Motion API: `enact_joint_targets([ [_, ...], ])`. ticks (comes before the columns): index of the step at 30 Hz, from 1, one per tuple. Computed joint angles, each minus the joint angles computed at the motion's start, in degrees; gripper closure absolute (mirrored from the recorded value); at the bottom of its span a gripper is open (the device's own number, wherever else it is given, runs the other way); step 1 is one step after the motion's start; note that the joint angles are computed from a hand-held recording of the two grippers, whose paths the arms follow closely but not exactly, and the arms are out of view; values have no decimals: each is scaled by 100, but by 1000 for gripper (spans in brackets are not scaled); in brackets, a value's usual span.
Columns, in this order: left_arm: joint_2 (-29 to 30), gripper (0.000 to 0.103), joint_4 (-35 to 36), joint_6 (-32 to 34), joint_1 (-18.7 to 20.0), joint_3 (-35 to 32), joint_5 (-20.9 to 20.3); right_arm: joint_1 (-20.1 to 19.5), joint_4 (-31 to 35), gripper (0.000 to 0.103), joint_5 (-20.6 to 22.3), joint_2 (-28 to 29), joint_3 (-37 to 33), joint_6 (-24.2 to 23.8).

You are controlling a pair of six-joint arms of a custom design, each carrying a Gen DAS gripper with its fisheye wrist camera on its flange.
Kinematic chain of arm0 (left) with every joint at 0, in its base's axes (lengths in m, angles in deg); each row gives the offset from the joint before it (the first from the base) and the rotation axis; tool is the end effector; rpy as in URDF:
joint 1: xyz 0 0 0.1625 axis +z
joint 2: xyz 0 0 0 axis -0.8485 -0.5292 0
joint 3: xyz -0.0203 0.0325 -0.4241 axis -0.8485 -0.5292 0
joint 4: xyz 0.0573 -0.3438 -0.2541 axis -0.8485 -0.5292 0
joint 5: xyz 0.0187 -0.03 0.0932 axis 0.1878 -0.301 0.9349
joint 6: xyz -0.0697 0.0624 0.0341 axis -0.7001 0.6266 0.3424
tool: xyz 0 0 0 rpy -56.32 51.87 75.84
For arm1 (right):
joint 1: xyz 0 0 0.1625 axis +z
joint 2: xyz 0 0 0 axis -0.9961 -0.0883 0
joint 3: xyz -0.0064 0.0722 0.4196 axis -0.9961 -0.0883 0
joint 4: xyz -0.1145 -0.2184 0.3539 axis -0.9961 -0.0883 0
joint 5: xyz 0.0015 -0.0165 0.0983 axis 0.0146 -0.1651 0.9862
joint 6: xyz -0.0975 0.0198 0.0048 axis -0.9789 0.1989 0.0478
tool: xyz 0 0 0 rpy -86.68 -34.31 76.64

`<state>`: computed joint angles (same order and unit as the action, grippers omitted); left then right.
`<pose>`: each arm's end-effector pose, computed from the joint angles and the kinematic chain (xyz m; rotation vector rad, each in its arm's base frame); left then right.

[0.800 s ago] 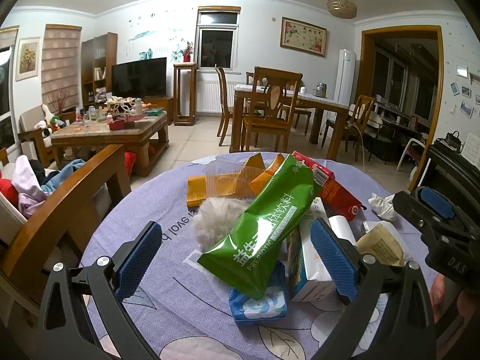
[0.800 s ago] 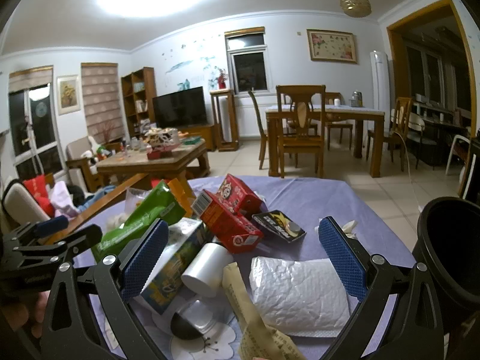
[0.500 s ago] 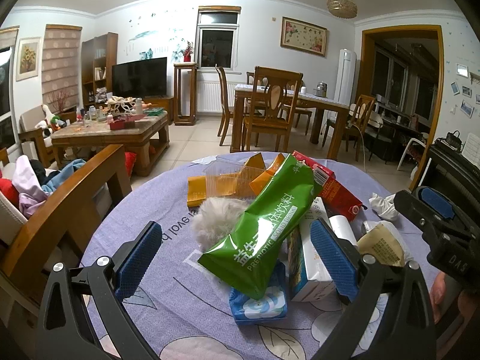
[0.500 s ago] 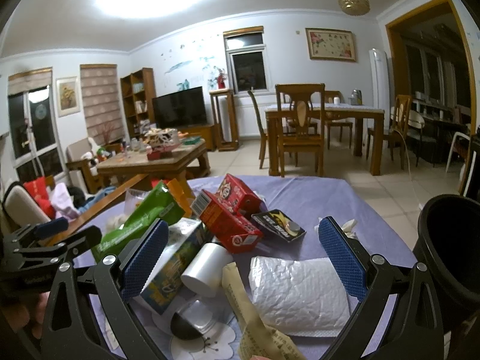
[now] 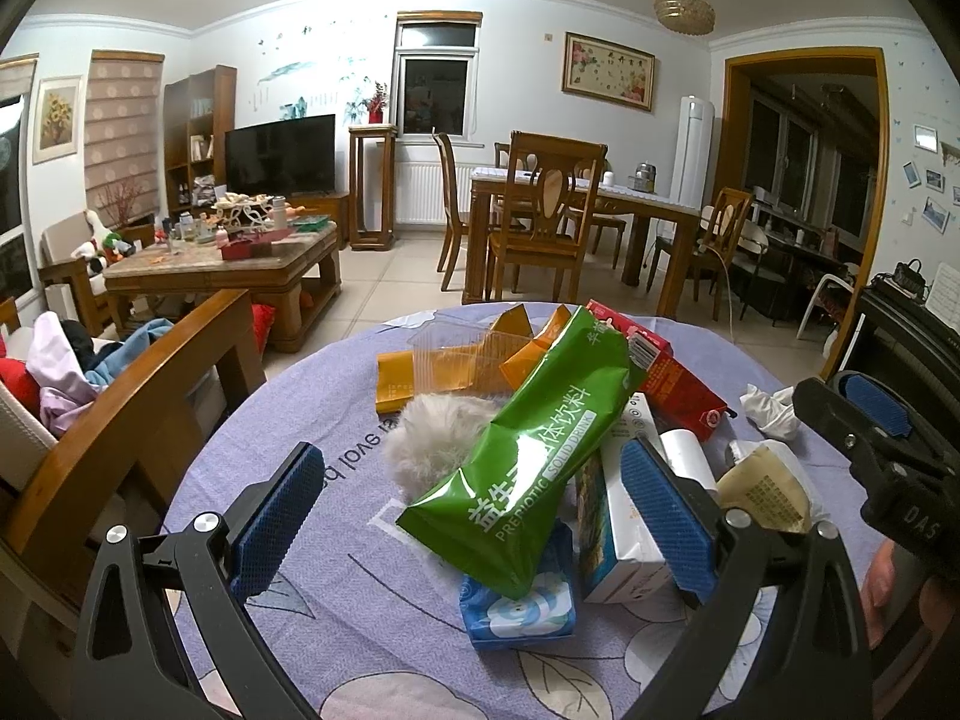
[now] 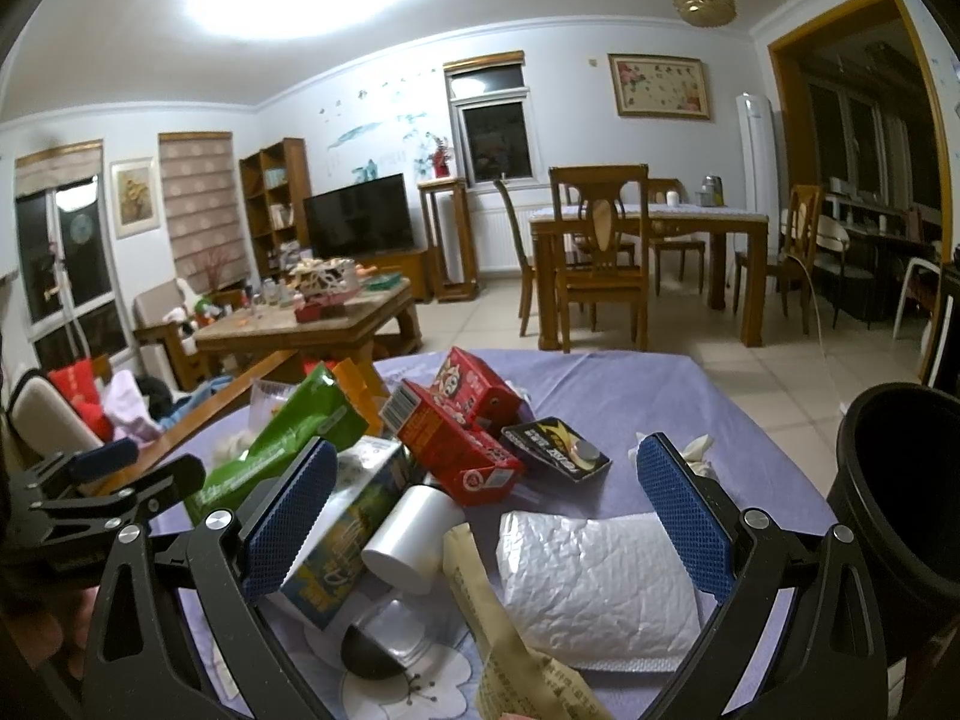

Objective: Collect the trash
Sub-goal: 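Move both tools toward the trash pile on the table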

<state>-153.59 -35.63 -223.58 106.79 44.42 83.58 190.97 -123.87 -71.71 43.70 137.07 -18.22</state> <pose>-0.1489 -0.5212 0.2383 -0.1108 1.8070 -1.3968 0.3201 -0.6215 0.0535 1.3993 -2.4205 1.0690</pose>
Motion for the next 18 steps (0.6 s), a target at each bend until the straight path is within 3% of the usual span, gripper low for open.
enact_joint_targets([
  [18, -66, 5, -139, 168, 10, 48, 89, -15, 51, 4, 36, -59, 39, 10],
])
